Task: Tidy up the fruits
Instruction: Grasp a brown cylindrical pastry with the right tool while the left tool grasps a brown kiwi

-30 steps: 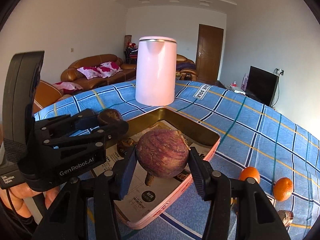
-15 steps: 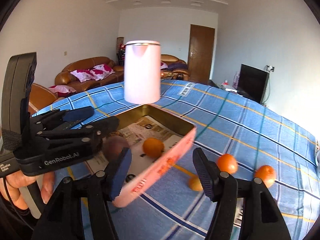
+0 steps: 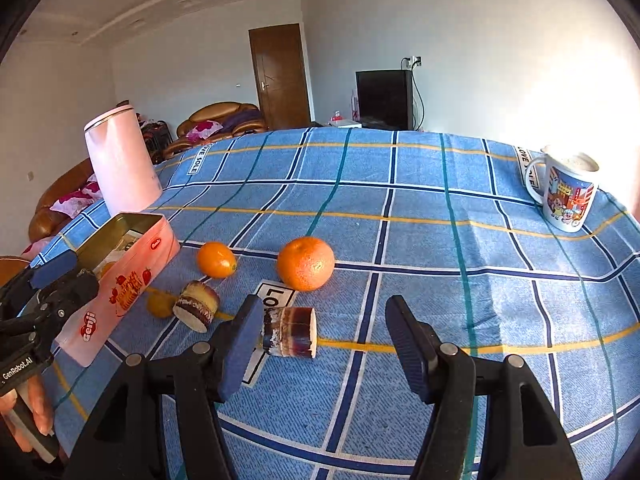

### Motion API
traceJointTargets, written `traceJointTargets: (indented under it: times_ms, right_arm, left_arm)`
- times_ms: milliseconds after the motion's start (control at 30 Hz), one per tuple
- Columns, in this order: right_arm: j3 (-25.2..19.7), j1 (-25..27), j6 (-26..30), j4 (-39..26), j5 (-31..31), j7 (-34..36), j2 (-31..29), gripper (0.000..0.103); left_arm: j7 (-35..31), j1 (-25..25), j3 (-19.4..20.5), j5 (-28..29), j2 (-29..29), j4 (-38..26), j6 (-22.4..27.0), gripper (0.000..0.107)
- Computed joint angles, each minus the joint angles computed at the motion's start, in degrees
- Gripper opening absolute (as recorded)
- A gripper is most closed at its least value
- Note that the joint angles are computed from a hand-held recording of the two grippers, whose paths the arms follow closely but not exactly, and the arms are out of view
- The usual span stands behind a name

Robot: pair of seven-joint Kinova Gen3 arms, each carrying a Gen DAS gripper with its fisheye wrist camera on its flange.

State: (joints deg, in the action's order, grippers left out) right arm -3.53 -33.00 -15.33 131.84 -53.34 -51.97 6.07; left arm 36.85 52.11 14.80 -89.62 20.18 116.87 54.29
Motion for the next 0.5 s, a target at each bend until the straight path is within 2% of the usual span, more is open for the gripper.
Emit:
traceJointTargets:
  times_ms: [100, 167, 300, 333, 433, 500]
  right_arm:
    - [-0.84, 0.96, 0.79, -0.45, 0.64, -0.14, 0.38, 0.057]
    - [1.52, -0.14, 3.68, -1.79, 0.96, 0.67, 1.34, 0.056]
    - [7.44, -4.42, 8.47, -3.56, -2.13, 5.03, 2.16, 0.055]
    - [9.05, -5.45, 9.78, -3.94, -1.99, 5.12, 2.34, 0.05]
    - [8.27, -3.75, 11.08, -4.17, 2.05, 1.27, 2.43, 0.044]
    - [9.54, -4.85, 11.36, -4.09, 3.27, 0.22, 2.4, 0.044]
  left_arm:
    - [-2.83, -0.89, -0.05, 0.46, 0.58, -1.56, -2.45, 0.072]
    - [-3.86, -1.25, -0.25, 0.9, 0.88, -2.39, -4.22, 0.072]
    - [-6.36, -2.57, -0.88, 1.49, 1.03, -3.11, -9.26, 0.071]
    - [-7.09, -2.93, -1.16, 2.35, 1.04, -3.19, -10.16, 0.071]
    - [-6.83, -5.06, -1.87, 3.04, -0.06, -1.89, -14.39, 0.069]
    - [-7.66, -4.56, -2.7, 3.52, -0.61, -1.53, -14.42, 0.067]
